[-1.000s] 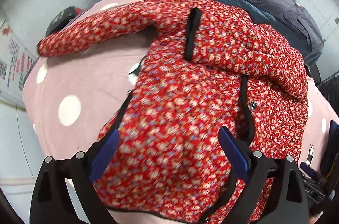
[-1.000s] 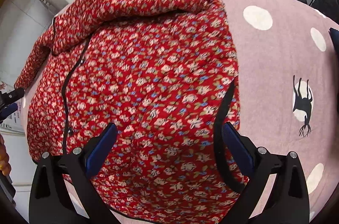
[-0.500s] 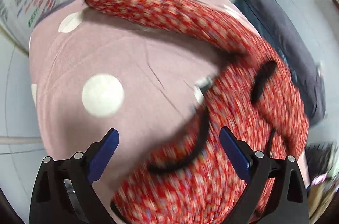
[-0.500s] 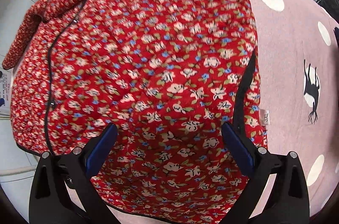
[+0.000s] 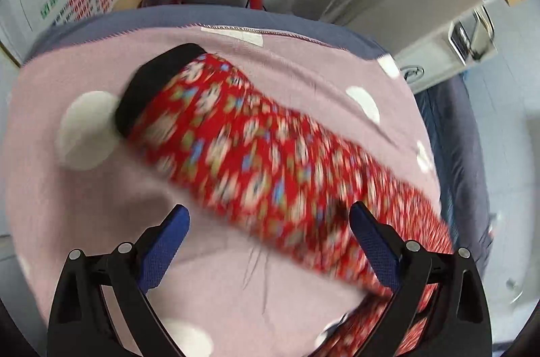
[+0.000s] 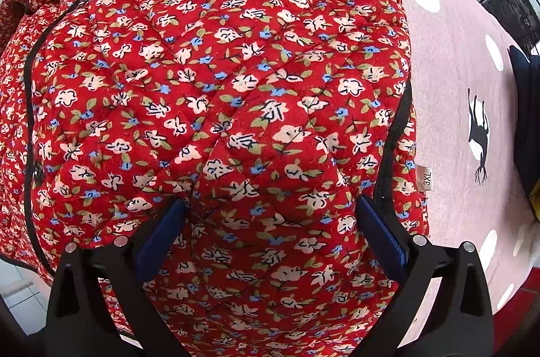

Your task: Fold large clothes

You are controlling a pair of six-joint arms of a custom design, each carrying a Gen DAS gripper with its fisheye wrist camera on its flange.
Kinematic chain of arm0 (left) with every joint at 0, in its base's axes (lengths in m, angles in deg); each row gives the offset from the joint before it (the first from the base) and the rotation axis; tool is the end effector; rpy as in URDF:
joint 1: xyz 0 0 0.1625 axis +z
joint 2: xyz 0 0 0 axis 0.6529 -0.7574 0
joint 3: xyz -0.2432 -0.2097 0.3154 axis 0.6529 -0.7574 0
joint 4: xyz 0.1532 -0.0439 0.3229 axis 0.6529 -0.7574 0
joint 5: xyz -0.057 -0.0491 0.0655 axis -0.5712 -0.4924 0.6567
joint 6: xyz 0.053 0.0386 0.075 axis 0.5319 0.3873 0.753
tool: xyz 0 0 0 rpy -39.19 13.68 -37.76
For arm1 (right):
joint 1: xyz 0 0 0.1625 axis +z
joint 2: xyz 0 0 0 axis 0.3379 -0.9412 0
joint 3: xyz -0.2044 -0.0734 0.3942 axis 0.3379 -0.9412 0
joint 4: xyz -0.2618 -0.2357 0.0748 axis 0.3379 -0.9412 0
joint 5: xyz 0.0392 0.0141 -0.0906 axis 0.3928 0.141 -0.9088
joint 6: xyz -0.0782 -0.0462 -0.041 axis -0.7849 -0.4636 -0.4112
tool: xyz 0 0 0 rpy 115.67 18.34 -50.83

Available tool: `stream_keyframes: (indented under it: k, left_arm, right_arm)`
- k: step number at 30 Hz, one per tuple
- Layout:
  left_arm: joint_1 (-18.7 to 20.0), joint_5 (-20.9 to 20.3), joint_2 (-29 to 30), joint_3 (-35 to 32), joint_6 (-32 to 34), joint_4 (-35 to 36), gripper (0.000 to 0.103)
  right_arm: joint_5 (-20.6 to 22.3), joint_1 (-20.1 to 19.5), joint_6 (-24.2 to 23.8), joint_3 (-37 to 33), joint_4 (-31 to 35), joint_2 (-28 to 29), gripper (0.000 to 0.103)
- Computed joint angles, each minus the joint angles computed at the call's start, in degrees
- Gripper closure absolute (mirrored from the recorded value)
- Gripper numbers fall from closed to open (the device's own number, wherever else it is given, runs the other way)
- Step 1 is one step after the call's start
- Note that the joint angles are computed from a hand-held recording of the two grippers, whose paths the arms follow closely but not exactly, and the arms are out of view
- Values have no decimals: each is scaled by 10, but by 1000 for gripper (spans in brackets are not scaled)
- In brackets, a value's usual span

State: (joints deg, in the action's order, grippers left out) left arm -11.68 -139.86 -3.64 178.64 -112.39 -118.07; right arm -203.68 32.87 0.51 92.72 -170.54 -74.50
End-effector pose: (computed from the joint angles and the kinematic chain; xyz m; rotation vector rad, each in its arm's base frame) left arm -0.3341 -0.4070 0.0798 -0.6511 2.5546 -0.7857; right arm -0.0234 -0.1596 0.4414 -0.4992 -2.2580 0.3192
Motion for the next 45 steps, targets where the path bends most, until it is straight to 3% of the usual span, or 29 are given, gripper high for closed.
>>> stream_keyframes:
  k: [2, 5, 8, 10, 12, 15, 20, 24, 29, 32, 35, 38, 39, 45]
  left_arm:
    - [18, -13, 10, 4, 8, -36, 12]
    - [39, -40, 24, 4, 31, -67, 31]
    - [36, -32, 34, -24, 65, -10, 42]
    - [34, -36, 38, -36, 99, 7, 62]
    - [33, -38, 35, -39, 116, 11, 72]
    - [30, -36, 20, -31, 122, -5, 74]
    - [22, -28, -10, 20, 88, -96, 75]
    - [11, -18, -13, -4, 94, -57, 80]
    - [-13, 23, 25, -122, 175, 54, 83]
    - [-35, 43, 68, -197, 261, 41, 84]
    - [-60, 34, 128, -297, 379, 15, 84]
    - [-83, 8, 191, -402, 484, 14, 84]
    - [-93, -18, 224, -453, 528, 11, 84]
    - [-133, -140, 350, -625, 601, 68, 84]
  right_arm:
    - [-13, 14, 15, -4, 3, 8, 5]
    - [-22, 14, 19, -9, -4, 19, 5]
    - [-43, 38, 43, -6, -9, 27, 5]
    - [-56, 54, 60, 2, -15, 30, 5]
    - [-55, 53, 60, 9, -23, 24, 5]
    - [-59, 59, 66, 14, -29, 23, 5]
    - [-57, 56, 63, 11, -26, 23, 5]
    - [-23, 24, 27, 6, -21, 12, 5]
    - [-4, 5, 10, 2, -9, 6, 5]
    - [4, -1, 1, 0, -10, 3, 5]
    - [28, -22, -27, 0, -19, -7, 5]
    - [57, -48, -53, 3, -29, -19, 5]
    - [65, -58, -62, 7, -32, -25, 5]
    - [121, -123, -114, 20, -35, -63, 5]
